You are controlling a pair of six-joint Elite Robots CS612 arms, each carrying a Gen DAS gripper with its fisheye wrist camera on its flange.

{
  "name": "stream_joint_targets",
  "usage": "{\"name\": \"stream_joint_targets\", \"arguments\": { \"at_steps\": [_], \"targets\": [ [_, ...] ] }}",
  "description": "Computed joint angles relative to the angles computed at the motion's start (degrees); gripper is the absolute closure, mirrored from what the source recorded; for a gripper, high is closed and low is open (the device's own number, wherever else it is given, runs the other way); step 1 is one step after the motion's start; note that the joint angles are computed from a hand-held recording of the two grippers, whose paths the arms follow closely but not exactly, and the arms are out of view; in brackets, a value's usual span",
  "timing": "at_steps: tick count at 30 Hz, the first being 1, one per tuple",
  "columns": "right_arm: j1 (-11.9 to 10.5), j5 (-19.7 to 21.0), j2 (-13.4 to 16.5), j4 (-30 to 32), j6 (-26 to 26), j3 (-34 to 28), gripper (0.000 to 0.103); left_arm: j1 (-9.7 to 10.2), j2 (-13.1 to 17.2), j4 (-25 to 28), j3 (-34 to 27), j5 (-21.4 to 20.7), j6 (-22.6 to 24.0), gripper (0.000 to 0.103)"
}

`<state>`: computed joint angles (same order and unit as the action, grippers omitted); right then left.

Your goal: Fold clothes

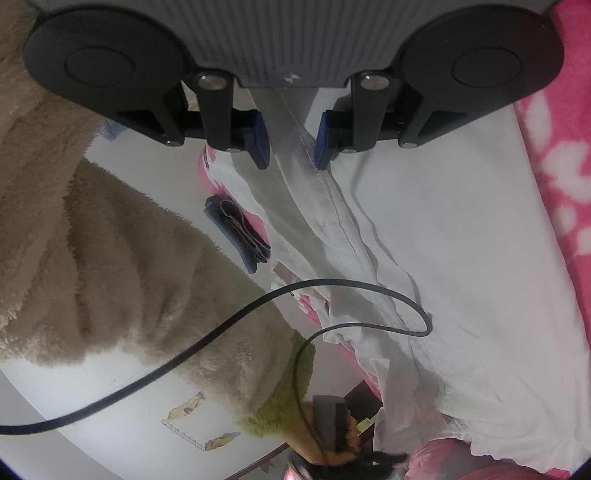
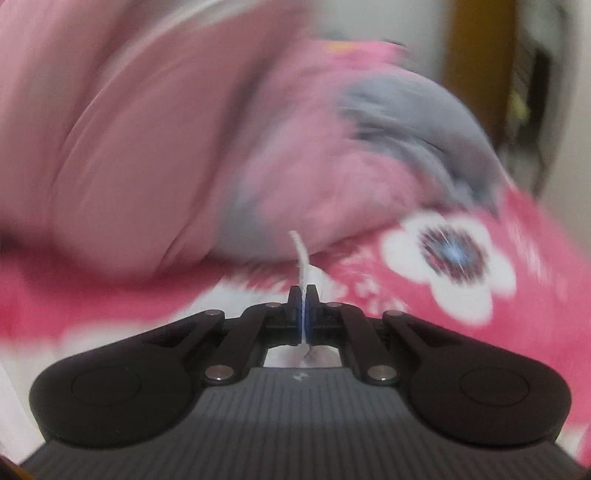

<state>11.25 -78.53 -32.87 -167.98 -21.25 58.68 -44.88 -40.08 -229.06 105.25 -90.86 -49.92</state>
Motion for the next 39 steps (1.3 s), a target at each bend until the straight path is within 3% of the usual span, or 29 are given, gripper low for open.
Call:
{"name": "stream_joint_targets", "arguments": {
  "at_steps": [2,4,8,12,14,17,23,24,26,28,33,39],
  "targets": [
    [1.71,-3.52,0.54,1.20,-8.62,-0.20,0.103,0.01,0.14,-0.12,-0.14,-0.03,-0.11,0.075],
    [2.72,-4.85,1.25,3.08,-12.86,-0.83,0.103,0.03,0.27,-0.17,-0.35,-0.09,-0.22,0.075],
    [3.35,-4.42,2.97,6.86,-10.74,-3.52,0.102,0.04,0.54,-0.14,-0.83,-0.15,-0.42,0.075],
    [2.43,0.48,3.70,13.04,-4.41,-6.31,0.095,-0.02,0.73,0.04,-1.25,-0.10,-0.56,0.075],
    [1.43,5.31,3.37,14.89,-0.73,-6.67,0.075,0.00,0.71,-0.10,-1.10,-0.11,-0.59,0.075],
    [-0.82,15.11,2.47,12.81,6.77,-5.71,0.057,-0.02,0.75,-0.33,-0.96,-0.07,-0.67,0.075],
    [-3.60,21.80,4.31,7.05,30.64,-9.22,0.057,-0.05,0.92,-0.63,-1.04,-0.03,-0.83,0.075],
    [-3.66,20.69,4.73,8.35,33.13,-10.47,0.057,-0.05,0.97,-0.66,-1.11,-0.06,-0.85,0.074],
    [-2.88,14.39,5.96,16.07,34.21,-14.34,0.060,-0.03,1.08,-0.81,-1.20,-0.14,-0.89,0.074],
    [-2.32,10.70,7.60,22.97,35.49,-18.30,0.065,0.00,1.16,-1.05,-1.22,-0.24,-0.94,0.074],
    [-1.01,5.67,10.54,28.13,35.75,-24.21,0.067,0.08,1.37,-1.58,-1.42,-0.54,-1.06,0.073],
    [0.08,0.30,13.17,35.15,33.98,-30.37,0.083,0.09,1.66,-1.92,-1.77,-0.74,-1.42,0.073]
  ]
}}
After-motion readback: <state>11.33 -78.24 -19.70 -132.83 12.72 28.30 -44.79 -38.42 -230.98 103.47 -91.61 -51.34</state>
